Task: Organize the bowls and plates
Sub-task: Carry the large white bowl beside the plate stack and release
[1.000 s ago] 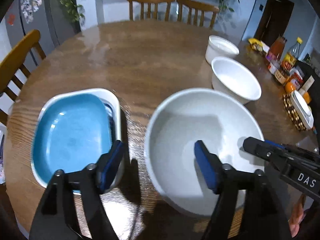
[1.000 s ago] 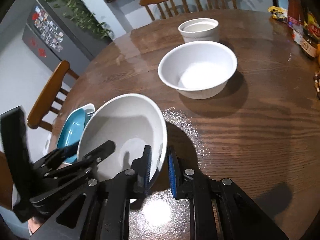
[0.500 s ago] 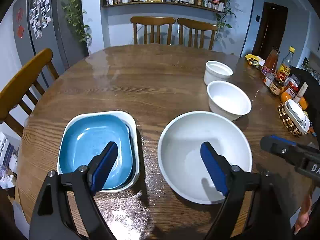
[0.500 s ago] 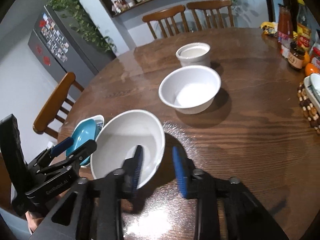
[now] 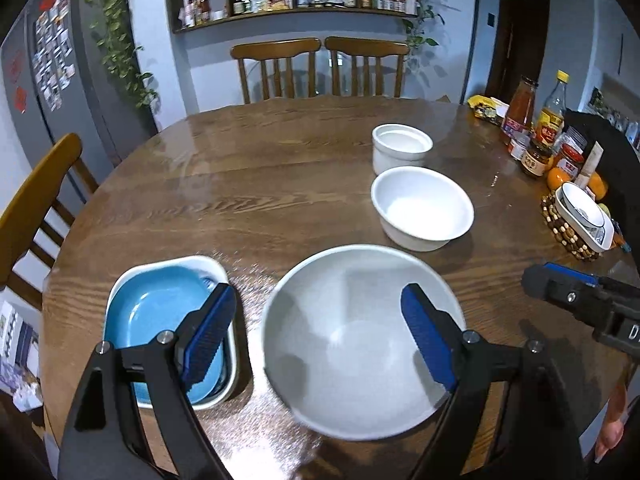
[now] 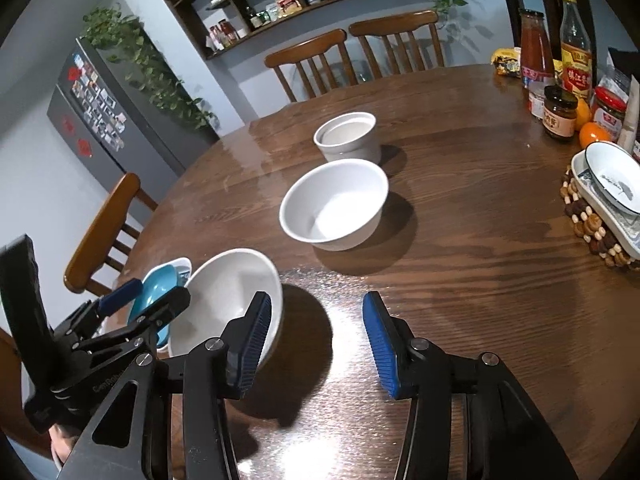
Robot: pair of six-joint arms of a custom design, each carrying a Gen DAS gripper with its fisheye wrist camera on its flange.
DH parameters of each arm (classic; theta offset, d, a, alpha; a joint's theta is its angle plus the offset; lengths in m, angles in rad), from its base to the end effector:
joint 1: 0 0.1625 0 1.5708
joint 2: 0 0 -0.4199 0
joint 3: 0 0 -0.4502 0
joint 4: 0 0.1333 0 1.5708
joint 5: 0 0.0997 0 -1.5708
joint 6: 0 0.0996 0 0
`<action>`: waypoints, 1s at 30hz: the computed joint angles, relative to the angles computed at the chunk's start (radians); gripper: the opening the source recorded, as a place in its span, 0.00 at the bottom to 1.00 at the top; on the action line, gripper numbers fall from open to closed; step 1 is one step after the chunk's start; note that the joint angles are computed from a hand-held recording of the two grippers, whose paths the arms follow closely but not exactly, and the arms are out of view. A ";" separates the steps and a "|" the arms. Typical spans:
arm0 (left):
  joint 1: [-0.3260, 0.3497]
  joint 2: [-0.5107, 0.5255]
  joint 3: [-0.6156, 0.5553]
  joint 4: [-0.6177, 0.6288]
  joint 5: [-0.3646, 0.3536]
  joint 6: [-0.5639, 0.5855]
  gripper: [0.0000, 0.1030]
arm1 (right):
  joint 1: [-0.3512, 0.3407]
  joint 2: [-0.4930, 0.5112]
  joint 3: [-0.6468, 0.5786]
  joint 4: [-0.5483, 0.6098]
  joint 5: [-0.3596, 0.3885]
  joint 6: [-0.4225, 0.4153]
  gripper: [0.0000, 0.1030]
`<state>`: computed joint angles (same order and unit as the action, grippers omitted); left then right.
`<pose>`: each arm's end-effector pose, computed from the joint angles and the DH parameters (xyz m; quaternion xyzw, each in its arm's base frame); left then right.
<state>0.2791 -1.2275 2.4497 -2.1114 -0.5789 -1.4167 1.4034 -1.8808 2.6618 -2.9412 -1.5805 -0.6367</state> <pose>-0.2654 -0.3015 0.0296 0.1070 0.8373 -0.3748 0.3835 0.0755 -0.3473 0.2181 0.2211 -0.9310 0.2655 0.1179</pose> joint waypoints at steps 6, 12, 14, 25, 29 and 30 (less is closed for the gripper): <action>0.068 0.055 -0.048 -0.119 -0.005 0.131 0.82 | -0.005 0.031 -0.028 -0.007 -0.010 0.012 0.47; 0.149 0.109 -0.103 -0.234 -0.043 0.251 0.82 | 0.014 0.103 -0.079 -0.031 -0.029 0.049 0.47; 0.171 0.120 -0.121 -0.246 -0.048 0.266 0.82 | 0.024 0.124 -0.094 -0.036 -0.039 0.057 0.47; 0.282 0.211 -0.248 -0.254 -0.079 0.363 0.80 | 0.049 0.293 -0.214 -0.043 -0.114 0.143 0.47; 0.316 0.248 -0.282 -0.279 -0.103 0.398 0.78 | 0.047 0.337 -0.248 -0.026 -0.121 0.176 0.47; 0.322 0.254 -0.288 -0.284 -0.104 0.407 0.76 | 0.047 0.346 -0.255 -0.025 -0.123 0.177 0.47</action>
